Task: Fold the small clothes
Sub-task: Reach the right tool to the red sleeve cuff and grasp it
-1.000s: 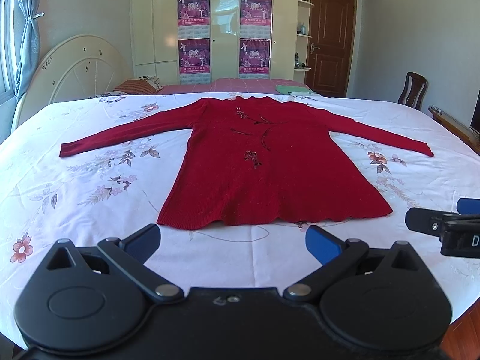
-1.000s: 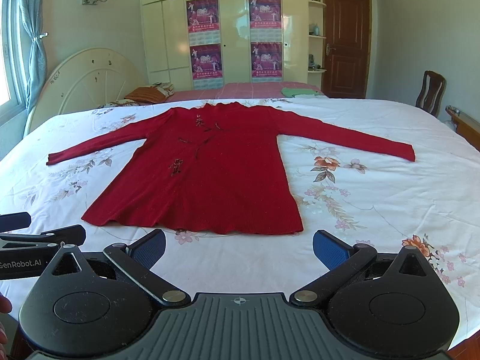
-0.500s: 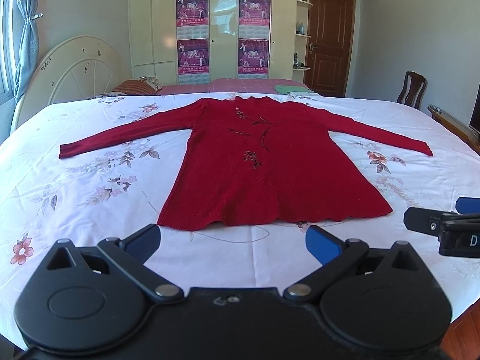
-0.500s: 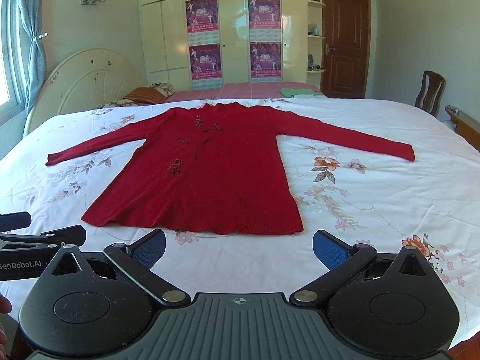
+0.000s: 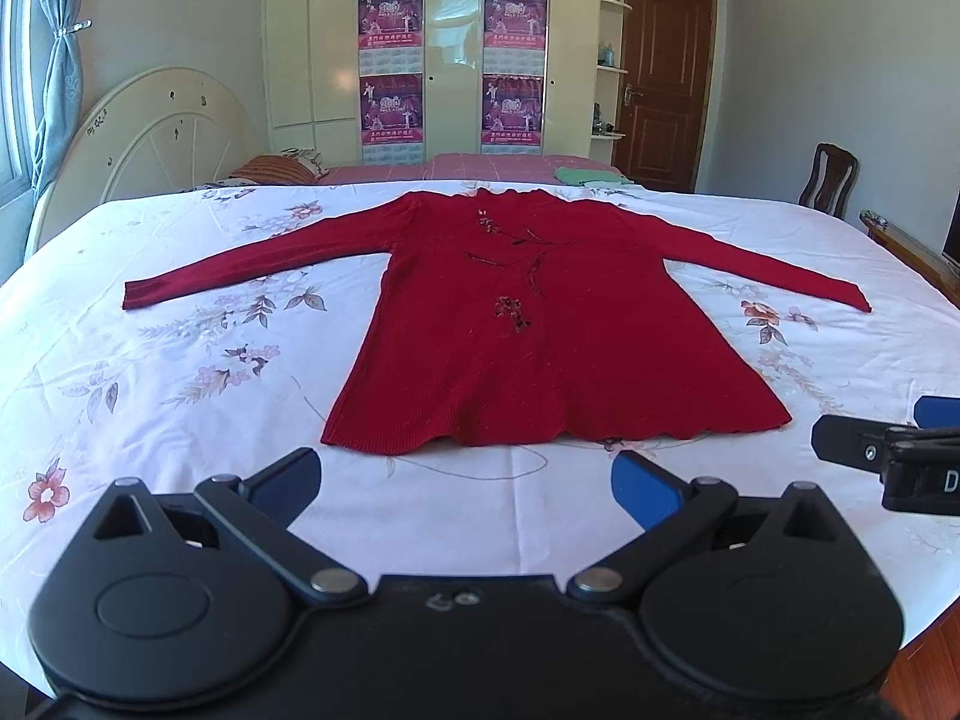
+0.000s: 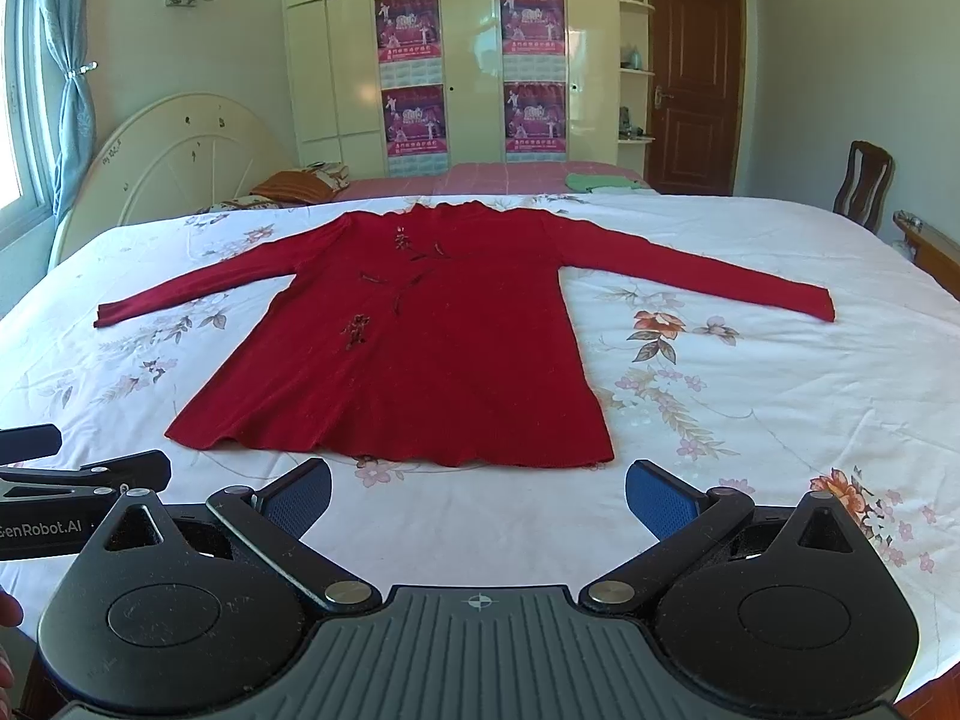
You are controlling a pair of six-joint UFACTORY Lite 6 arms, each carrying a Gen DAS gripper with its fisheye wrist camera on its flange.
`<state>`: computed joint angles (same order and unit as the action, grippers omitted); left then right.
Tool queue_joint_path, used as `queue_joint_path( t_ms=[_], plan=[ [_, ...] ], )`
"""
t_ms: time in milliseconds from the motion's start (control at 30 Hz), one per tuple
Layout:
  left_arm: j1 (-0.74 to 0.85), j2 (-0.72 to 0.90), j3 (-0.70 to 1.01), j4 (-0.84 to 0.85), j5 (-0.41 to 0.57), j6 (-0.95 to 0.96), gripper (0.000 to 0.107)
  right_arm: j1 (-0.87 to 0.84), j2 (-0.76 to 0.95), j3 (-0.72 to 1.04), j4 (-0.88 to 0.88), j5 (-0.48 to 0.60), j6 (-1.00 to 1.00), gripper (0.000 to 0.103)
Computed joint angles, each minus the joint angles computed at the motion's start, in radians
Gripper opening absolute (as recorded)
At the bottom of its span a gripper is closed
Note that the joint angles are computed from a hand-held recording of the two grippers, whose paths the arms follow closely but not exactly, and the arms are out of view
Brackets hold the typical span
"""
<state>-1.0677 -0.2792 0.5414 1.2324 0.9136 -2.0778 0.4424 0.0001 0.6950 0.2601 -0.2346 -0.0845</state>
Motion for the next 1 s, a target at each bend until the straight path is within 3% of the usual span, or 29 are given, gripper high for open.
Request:
queue_joint_path(
  t_ms=[267,300,367,400,467,533,567,633,733,767,800,833,933,1000],
  plan=[
    [0.048,-0.030,-0.024,0.097,-0.054,-0.042,0.103,-0.010,-0.015,-0.022,0.010,-0.006,-0.017,0.103],
    [0.072,-0.027,-0.021,0.126,-0.080,-0.059,0.103,-0.021,-0.018,-0.025,-0.006,-0.008,-0.007,0.103],
    [0.197,-0.006,0.000,0.154,-0.253,-0.030,0.103,-0.056,-0.014,-0.017,-0.057,-0.005,0.034,0.103],
    [0.272,0.022,0.021,0.138,-0.358,0.004,0.102,-0.083,-0.009,-0.009,-0.127,-0.003,0.099,0.103],
    [0.368,0.063,0.033,0.222,-0.477,-0.049,0.096,-0.144,0.004,0.014,-0.335,-0.007,0.306,0.103],
    [0.392,0.090,0.045,0.364,-0.484,-0.174,0.097,-0.201,0.022,0.048,-0.484,-0.014,0.453,0.103],
    [0.396,0.106,0.051,0.454,-0.461,-0.274,0.102,-0.226,0.032,0.064,-0.529,-0.023,0.493,0.103],
    [0.430,0.159,0.090,0.611,-0.468,-0.430,0.103,-0.270,0.053,0.092,-0.557,-0.045,0.524,0.103],
    [0.491,0.298,0.229,0.662,-0.534,-0.429,0.103,-0.343,0.114,0.161,-0.685,-0.079,0.649,0.102],
    [0.508,0.338,0.269,0.688,-0.555,-0.446,0.103,-0.367,0.142,0.189,-0.727,-0.098,0.689,0.096],
    [0.525,0.376,0.306,0.706,-0.574,-0.459,0.103,-0.383,0.168,0.218,-0.758,-0.105,0.717,0.081],
    [0.544,0.410,0.341,0.717,-0.603,-0.468,0.103,-0.399,0.209,0.271,-0.830,-0.091,0.788,0.048],
    [0.600,0.496,0.445,0.734,-0.714,-0.443,0.103,-0.444,0.351,0.441,-0.986,-0.068,0.974,0.045],
    [0.612,0.564,0.523,0.587,-0.702,-0.279,0.103,-0.459,0.443,0.559,-0.973,-0.043,0.984,0.054]
  ],
)
